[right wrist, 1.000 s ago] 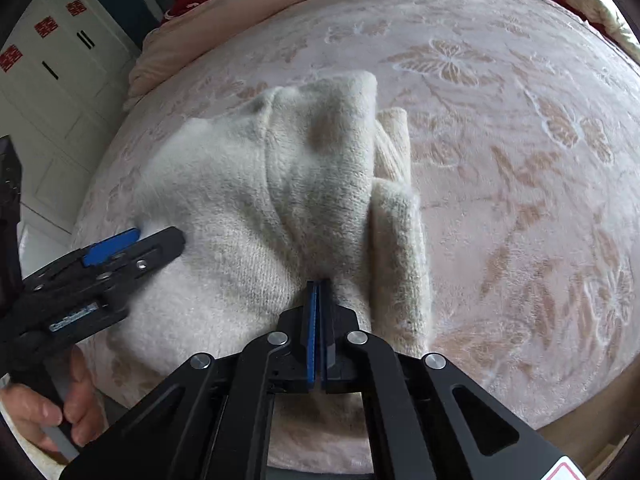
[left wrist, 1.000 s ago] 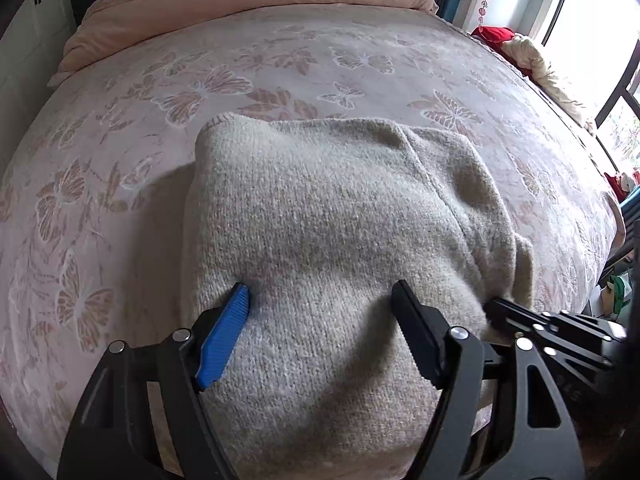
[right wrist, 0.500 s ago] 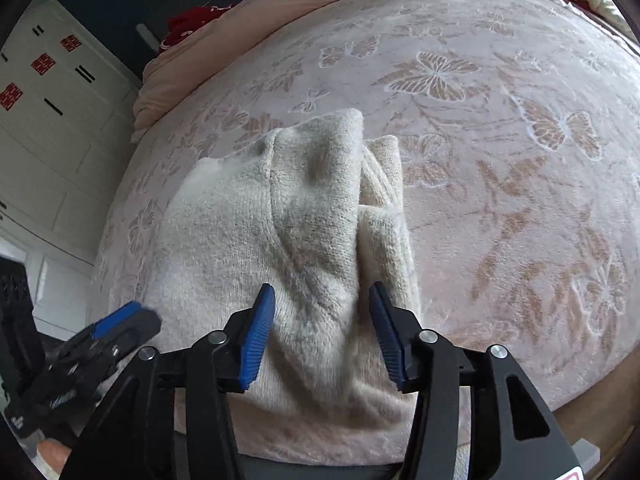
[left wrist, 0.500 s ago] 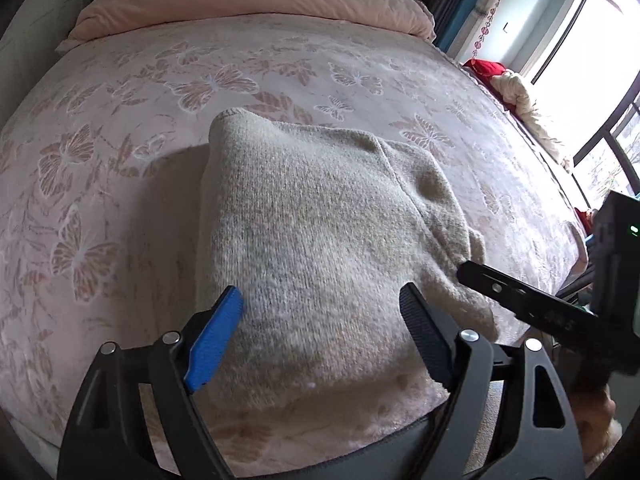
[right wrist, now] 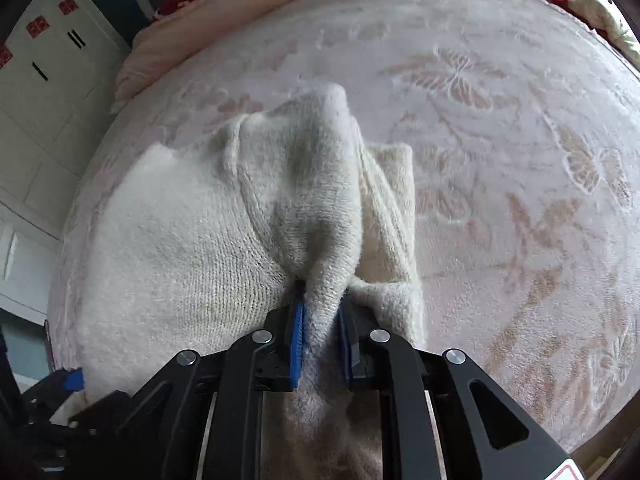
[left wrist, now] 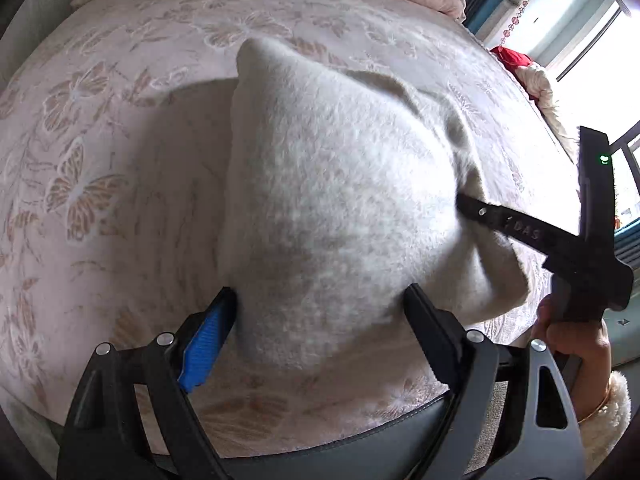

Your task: Fold small clothes

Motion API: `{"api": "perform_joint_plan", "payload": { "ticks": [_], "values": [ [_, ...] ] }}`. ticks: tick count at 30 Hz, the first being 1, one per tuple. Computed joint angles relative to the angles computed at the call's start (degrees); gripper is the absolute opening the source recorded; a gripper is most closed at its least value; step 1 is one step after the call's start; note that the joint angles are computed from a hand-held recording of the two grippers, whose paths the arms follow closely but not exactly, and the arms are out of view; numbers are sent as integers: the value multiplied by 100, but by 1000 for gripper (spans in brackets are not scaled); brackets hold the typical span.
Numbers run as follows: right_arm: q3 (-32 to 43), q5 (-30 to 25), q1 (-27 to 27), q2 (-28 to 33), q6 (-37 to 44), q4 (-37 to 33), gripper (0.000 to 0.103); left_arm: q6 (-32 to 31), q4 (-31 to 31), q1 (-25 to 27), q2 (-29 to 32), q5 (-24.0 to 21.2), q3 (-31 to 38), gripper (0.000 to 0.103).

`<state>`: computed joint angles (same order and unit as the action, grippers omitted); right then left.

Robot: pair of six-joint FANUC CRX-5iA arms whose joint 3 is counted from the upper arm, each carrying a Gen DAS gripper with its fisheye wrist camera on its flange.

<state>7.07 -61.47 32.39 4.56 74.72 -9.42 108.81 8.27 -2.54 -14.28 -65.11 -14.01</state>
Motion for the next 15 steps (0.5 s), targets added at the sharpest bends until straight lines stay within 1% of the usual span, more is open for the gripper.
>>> {"api": "perform_joint_plan", "payload": {
  "ticks": [3, 5, 6, 8, 9, 12, 13, 15],
  "values": [
    [-235, 438, 221, -490, -353, 368, 15, 49, -66, -52, 41, -37, -10, 82],
    [-561, 673, 428, -696, -680, 872, 16, 84, 2, -36, 44, -6, -81, 82],
    [-704, 633, 546, -653, -762, 1213, 16, 103, -23, -47, 80, -41, -57, 82],
    [-717, 181, 607, -204, -598, 1560, 16, 80, -62, -74, 111, -77, -29, 82],
    [-684, 141, 519, -143, -517, 1397, 17, 68, -63, -74, 101, -72, -38, 83],
    [-490, 255, 260, -481, -560, 850, 18, 6, 65, -7, -36, -40, -92, 81],
    [-422, 346, 216, -618, -484, 659, 18, 43, 0, -2, -137, -32, -59, 81],
    [-119, 257, 142, -712, -115, 222, 17, 47, -9, -2, -334, 69, 33, 81]
  ]
}}
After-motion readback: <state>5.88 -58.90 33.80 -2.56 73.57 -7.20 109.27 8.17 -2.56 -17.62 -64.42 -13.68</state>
